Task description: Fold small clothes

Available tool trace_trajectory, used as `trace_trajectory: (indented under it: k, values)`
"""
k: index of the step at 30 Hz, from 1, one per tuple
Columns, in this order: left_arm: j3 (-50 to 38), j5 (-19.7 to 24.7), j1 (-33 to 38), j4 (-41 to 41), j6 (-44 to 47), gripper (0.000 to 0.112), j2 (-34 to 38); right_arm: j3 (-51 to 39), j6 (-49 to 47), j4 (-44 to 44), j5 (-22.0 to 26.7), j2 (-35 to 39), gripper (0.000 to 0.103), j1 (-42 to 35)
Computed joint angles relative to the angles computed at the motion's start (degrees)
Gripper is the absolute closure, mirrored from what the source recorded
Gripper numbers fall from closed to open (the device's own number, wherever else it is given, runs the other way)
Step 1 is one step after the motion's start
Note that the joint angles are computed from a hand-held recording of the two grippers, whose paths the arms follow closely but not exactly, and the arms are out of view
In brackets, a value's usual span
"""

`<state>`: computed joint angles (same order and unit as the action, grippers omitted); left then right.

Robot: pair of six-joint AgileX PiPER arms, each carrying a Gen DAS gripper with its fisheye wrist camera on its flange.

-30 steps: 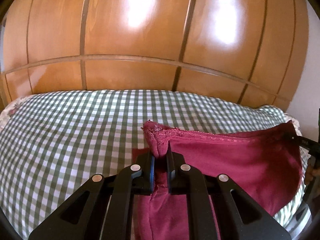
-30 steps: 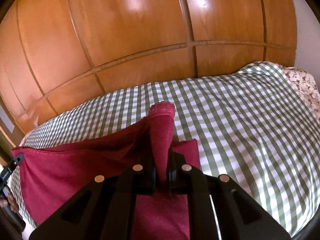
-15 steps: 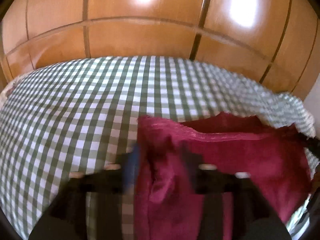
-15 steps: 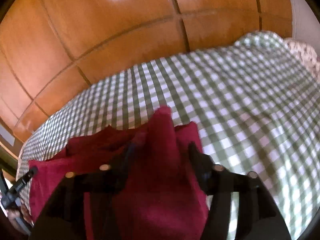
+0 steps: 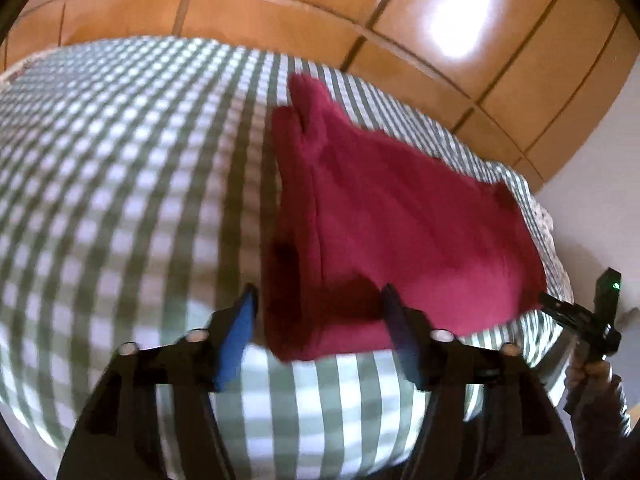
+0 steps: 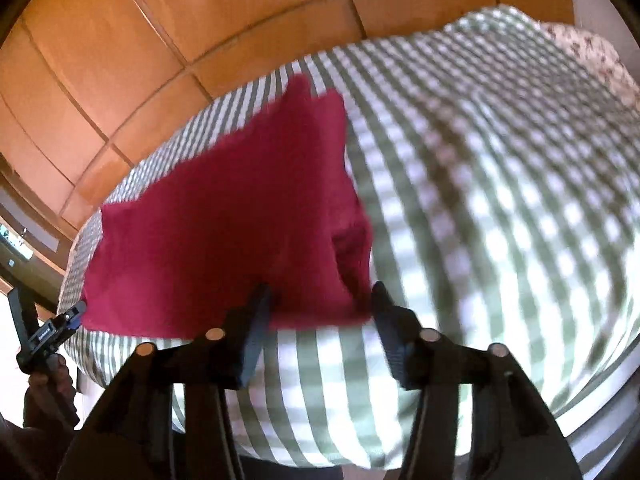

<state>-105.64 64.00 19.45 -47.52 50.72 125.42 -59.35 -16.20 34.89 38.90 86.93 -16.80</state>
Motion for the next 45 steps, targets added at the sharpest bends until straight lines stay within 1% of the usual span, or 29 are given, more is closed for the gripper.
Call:
trace_trajectory:
  k: [1, 2, 3, 4, 7, 10, 12, 14, 16, 17, 18, 19, 20, 21, 23, 24, 26, 28, 29, 30, 31, 33, 36, 39, 40, 42, 43, 45]
  values:
    - [0.6, 0.2, -0.2, 0.3, 0.1, 0.081, -0.1, -0.3, 2.1, -2.1, -0.5, 0.4, 0.072, 0.8]
    - [1.5, -0.6, -0.4, 0.2, 0.7, 0.089, -0.4, -0.9, 3.7, -3.4, -0.7, 0.7, 0.083, 1.2]
    - [1.5, -0.2, -0.4, 0.1, 1.0, 0.097, -0.6, -1.2, 3.4, -2.7, -0.1, 0.4, 0.088, 0.8]
    - [1.7, 0.2, -0.2, -0.2, 1.3, 0.1, -0.9, -1.7, 3.4, -2.9, 0.3, 0.0, 0.09, 0.7]
    - [3.7, 0.7, 0.8, -0.8, 3.7, 0.101, -3.1, -1.5, 1.3, -3.3, 2.5, -3.7, 0.092, 0.2]
    - [5.9, 2.3, 2.4, -0.3, 5.4, 0.101, -5.2, 0.0, -1.5, -3.7, 6.8, -7.8, 0.092, -1.2]
    - [8.8, 3.5, 4.0, 0.5, 6.5, 0.101, -6.8, 2.0, -1.4, -4.9, 8.4, -9.7, 0.092, -1.4]
    - [14.4, 1.7, 4.5, 2.6, 9.1, 0.101, -10.2, 4.7, -1.8, -5.0, 10.0, -11.0, 0.092, -1.8]
    - [17.9, -0.8, 4.5, 4.2, 10.3, 0.096, -12.7, 5.4, -1.4, -5.4, 10.7, -11.5, 0.091, -1.7]
    - [19.9, -3.7, 4.0, 5.5, 10.7, 0.09, -14.7, 5.1, 0.0, -6.4, 10.7, -11.6, 0.086, -1.3]
    - [21.3, -6.9, 3.4, 6.0, 10.9, 0.064, -16.4, 4.5, 2.2, -7.9, 10.2, -11.7, 0.078, -0.7]
    - [22.3, -9.9, 3.0, 6.0, 10.9, 0.03, -17.7, 3.4, 4.0, -8.8, 9.7, -11.6, 0.071, -0.3]
    - [23.8, -14.2, 2.5, 4.5, 11.3, 0.022, -19.6, 2.1, 5.5, -9.0, 8.8, -11.6, 0.051, 0.2]
    - [24.2, -17.5, 1.8, 3.7, 11.1, 0.022, -20.5, 1.2, 8.4, -11.5, 6.9, -11.9, 0.032, 1.6]
    - [22.6, -22.7, -1.0, 7.3, 6.8, 0.022, -20.7, -1.3, 13.4, -16.6, 3.7, -11.8, 0.017, 5.2]
    - [22.2, -26.1, -2.6, 10.0, 4.2, 0.022, -20.7, -2.8, 14.5, -17.5, 2.5, -11.0, 0.01, 7.0]
    - [22.3, -33.3, -6.2, 17.9, -3.4, 0.022, -20.7, -5.5, 15.6, -18.5, 1.4, -8.9, 0.002, 10.0]
    - [21.1, -36.5, -9.0, 25.1, -9.9, 0.022, -19.6, -8.8, 15.8, -17.8, 1.1, -5.4, 0.003, 13.2]
    - [21.3, -37.8, -9.5, 26.1, -10.9, 0.022, -19.5, -10.2, 16.9, -18.7, 1.1, -4.1, 0.003, 14.6]
    - [21.0, -38.1, -9.8, 26.6, -11.7, 0.022, -19.2, -11.2, 19.2, -20.7, 0.6, -2.7, 0.003, 16.7]
    - [20.4, -38.0, -10.0, 26.8, -12.1, 0.022, -18.7, -12.1, 21.1, -22.3, -0.3, -1.2, 0.003, 18.8]
    - [20.1, -38.1, -10.2, 26.1, -11.5, 0.02, -18.4, -13.1, 22.7, -22.9, -1.1, 1.3, 0.002, 20.9]
    - [19.0, -37.3, -10.3, 25.3, -10.9, 0.019, -17.3, -13.5, 23.3, -21.7, -2.4, 4.7, 0.003, 21.3]
    - [17.5, -36.4, -10.7, 26.6, -12.4, 0.019, -16.1, -13.4, 24.4, -22.4, -1.7, 7.7, 0.002, 21.7]
    - [17.5, -36.2, -10.9, 27.0, -12.8, 0.019, -15.9, -12.0, 22.2, -19.8, -2.9, 7.9, 0.002, 20.9]
    - [17.0, -36.1, -10.8, 27.0, -12.8, 0.019, -15.4, -8.0, 17.6, -14.3, -7.3, 6.5, 0.002, 19.5]
    - [16.6, -35.9, -10.8, 27.2, -12.9, 0.019, -14.9, -7.1, 16.3, -12.8, -8.0, 6.1, 0.002, 19.2]
    - [16.1, -35.6, -10.8, 27.6, -13.3, 0.019, -14.3, -6.3, 16.9, -13.7, -8.7, 5.4, 0.002, 19.7]
